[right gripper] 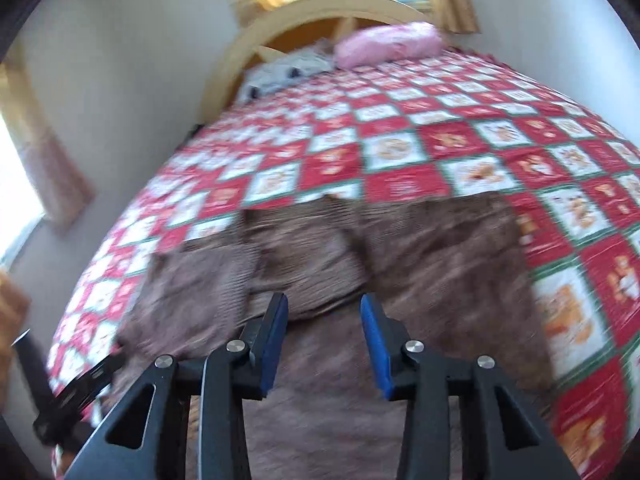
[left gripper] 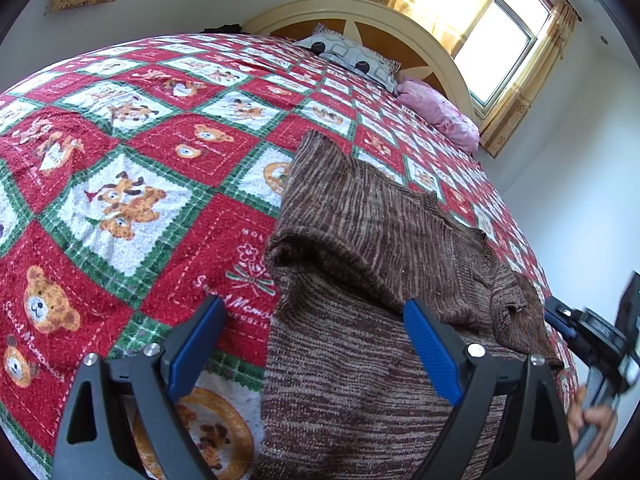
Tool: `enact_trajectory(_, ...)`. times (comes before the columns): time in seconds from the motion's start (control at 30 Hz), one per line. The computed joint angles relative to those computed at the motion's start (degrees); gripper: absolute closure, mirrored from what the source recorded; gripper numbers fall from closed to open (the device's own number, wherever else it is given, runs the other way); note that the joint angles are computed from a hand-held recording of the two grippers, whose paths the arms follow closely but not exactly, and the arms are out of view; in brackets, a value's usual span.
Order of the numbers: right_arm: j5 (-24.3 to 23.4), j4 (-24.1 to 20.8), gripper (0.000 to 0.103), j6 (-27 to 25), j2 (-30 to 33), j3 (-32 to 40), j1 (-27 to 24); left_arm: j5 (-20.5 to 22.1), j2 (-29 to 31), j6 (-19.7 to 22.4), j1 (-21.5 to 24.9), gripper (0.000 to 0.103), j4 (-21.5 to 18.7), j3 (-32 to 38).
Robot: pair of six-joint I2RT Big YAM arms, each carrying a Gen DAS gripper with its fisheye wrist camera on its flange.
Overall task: Fold small clothes
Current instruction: 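Fold the held sleeve and side over the body with the right gripper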
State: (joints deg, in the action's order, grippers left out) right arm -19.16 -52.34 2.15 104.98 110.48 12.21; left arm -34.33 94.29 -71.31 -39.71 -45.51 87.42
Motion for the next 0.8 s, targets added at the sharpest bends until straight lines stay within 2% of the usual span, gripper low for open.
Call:
enact_trajectory(0.07, 3.4, -4.1, 0.075, 0.3, 4.2, 5.8, 0.3, 0.0, 0.0, 0.0, 0.0, 0.01, 0.1, 0.0)
enact_trajectory(0.2, -0.8, -14.7, 0.075, -0.1, 13.8, 19.4, 1.9, 0.0, 0.1, 0.1, 0.0, 0.009, -0.2, 0.1)
enact_trajectory(0.27, -5.1, -17.8, 0.075, 1.2, 17.6, 25.5, 2.9, 0.1, 0.2, 0.2, 0.0, 0.009, -0.1, 0.2)
enact_trajectory(0.33, -12.0, -22.0, 0.075, 3.4, 23.0, 34.3, 3.9, 0.1, 0.2, 0.1, 0.0, 0.009, 0.0, 0.2)
enact_trajectory(0.4, -18.6, -23.2, 0.075, 5.4, 25.6, 38.5, 4.1, 0.1, 0.2, 0.1, 0.0, 0.009, 0.1, 0.2)
enact_trajectory(0.43, -21.9, -21.5, 0.075, 7.5, 25.7, 38.5, 3.8, 0.1, 0.2, 0.1, 0.0, 0.009, 0.4, 0.1)
enact_trajectory(0.47, -22.3, -18.9, 0.075, 8.9, 24.6, 36.6, 3.8, 0.1, 0.2, 0.1, 0.0, 0.009, 0.6, 0.1)
enact_trajectory(0.53, -19.6, -12.9, 0.075, 9.4, 19.8, 28.8, 3.4, 0.2, 0.3, 0.2, 0.0, 0.008, 0.7, 0.2)
enact_trajectory(0.67, -11.2, -11.6, 0.075, 2.4, 13.4, 19.4, 3.0, 0.3, 0.1, 0.3, 0.0, 0.008, 0.9, 0.0)
enact_trajectory(0.8, -6.1, -8.5, 0.075, -6.0, 5.3, 7.0, 3.6, 0.3, 0.1, 0.3, 0.0, 0.008, 0.9, 0.0)
